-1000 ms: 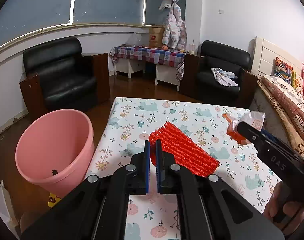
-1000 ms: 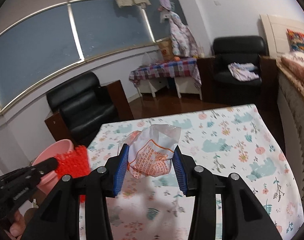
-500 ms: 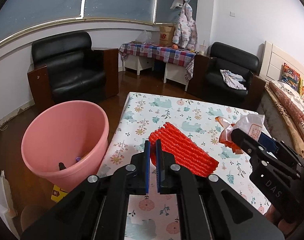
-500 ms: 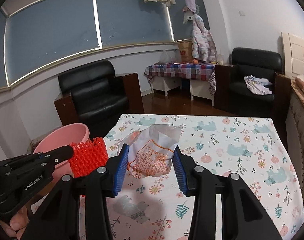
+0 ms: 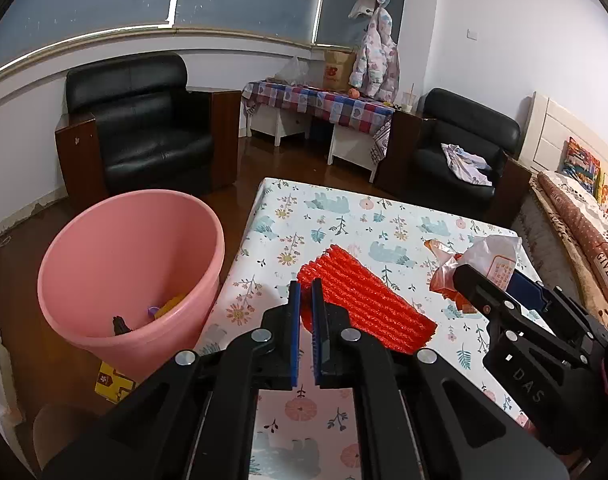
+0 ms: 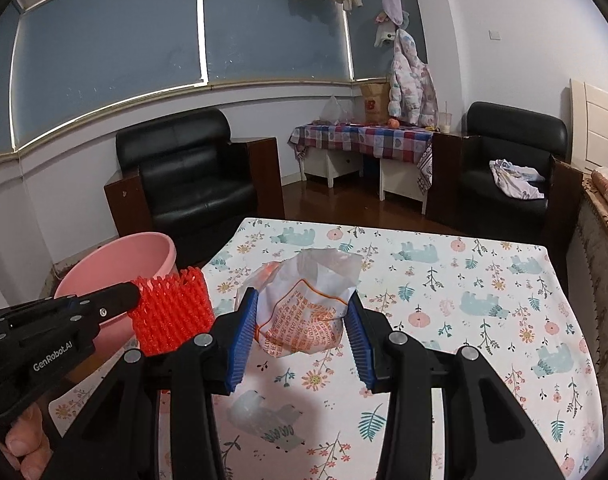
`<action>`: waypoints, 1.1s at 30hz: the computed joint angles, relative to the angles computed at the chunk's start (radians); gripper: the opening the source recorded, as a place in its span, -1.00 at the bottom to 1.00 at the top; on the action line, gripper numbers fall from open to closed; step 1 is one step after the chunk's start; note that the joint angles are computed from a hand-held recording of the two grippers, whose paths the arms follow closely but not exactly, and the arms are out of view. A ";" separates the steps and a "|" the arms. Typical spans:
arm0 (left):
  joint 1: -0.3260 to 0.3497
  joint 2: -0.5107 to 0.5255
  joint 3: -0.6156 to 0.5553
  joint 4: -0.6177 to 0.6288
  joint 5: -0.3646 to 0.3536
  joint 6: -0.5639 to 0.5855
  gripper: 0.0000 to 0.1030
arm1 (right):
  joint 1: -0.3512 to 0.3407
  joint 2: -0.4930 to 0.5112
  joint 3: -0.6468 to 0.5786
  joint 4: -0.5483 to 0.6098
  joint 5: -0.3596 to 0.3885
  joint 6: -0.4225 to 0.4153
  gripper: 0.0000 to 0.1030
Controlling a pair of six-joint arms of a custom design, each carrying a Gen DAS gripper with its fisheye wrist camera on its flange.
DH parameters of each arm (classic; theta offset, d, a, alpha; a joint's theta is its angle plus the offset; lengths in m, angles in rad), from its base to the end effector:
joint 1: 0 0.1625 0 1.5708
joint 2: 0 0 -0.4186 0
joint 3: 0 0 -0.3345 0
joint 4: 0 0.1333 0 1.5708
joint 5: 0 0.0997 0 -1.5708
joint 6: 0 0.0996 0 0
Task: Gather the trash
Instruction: 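Lift the red mesh foam and orange-white bag up off the table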
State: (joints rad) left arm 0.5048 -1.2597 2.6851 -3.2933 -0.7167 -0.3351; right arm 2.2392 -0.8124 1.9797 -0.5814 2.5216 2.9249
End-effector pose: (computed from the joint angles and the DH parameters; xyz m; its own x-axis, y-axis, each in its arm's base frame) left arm -0.1540 -0.3232 0.1967 -0.7577 0.2901 -0.5846 0.6224 0.5907 -0.5136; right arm 0.2965 -0.2912 0.0437 -0.7821 0.0748 0.6187 -0.5231 0.4608 -0.7170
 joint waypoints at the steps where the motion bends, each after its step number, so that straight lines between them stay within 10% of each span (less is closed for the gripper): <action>1: 0.005 0.001 -0.001 -0.005 -0.005 0.004 -0.92 | 0.000 -0.001 -0.001 0.003 0.000 0.002 -0.17; 33: 0.035 -0.021 0.006 -0.033 -0.018 0.019 -0.92 | -0.008 0.009 -0.023 0.028 0.022 0.007 -0.17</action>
